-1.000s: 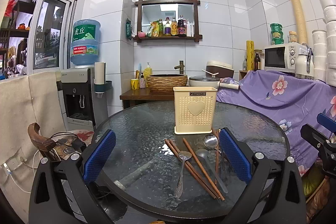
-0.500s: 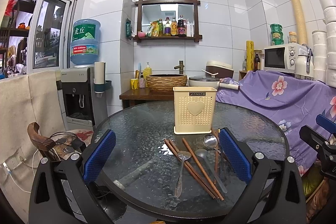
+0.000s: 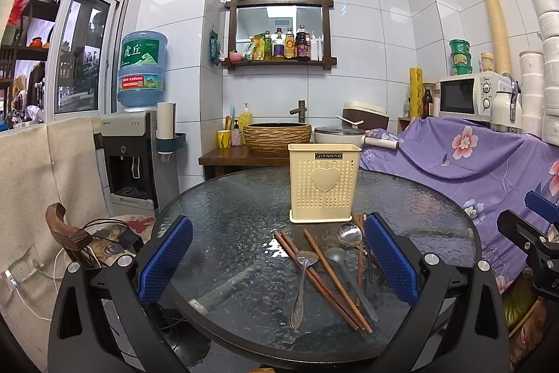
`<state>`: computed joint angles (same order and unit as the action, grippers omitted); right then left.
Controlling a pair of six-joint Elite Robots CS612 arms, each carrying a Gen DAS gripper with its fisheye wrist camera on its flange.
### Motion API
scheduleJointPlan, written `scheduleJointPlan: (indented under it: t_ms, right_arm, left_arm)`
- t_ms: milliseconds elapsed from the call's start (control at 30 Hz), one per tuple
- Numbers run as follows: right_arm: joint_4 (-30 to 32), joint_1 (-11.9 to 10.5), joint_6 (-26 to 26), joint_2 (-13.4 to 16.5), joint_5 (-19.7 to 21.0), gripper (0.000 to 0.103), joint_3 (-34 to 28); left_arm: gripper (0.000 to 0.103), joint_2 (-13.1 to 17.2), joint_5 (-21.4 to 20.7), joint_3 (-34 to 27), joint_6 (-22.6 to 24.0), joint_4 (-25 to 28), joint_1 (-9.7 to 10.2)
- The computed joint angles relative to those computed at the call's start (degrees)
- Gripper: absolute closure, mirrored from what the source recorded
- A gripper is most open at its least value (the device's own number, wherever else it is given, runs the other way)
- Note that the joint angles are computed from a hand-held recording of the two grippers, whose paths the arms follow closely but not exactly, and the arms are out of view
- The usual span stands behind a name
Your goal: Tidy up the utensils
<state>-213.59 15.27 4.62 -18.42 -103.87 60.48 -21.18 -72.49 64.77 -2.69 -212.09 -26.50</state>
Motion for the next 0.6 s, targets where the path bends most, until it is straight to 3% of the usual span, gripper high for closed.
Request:
scheduleJointPlan:
  t_ms: [600]
  right_arm:
    - [0.7, 0.0, 0.1, 0.4, 0.3, 0.005, -0.7]
  left_arm:
    - [0.006, 0.2, 0.2, 0.0, 0.1, -0.2, -0.04]
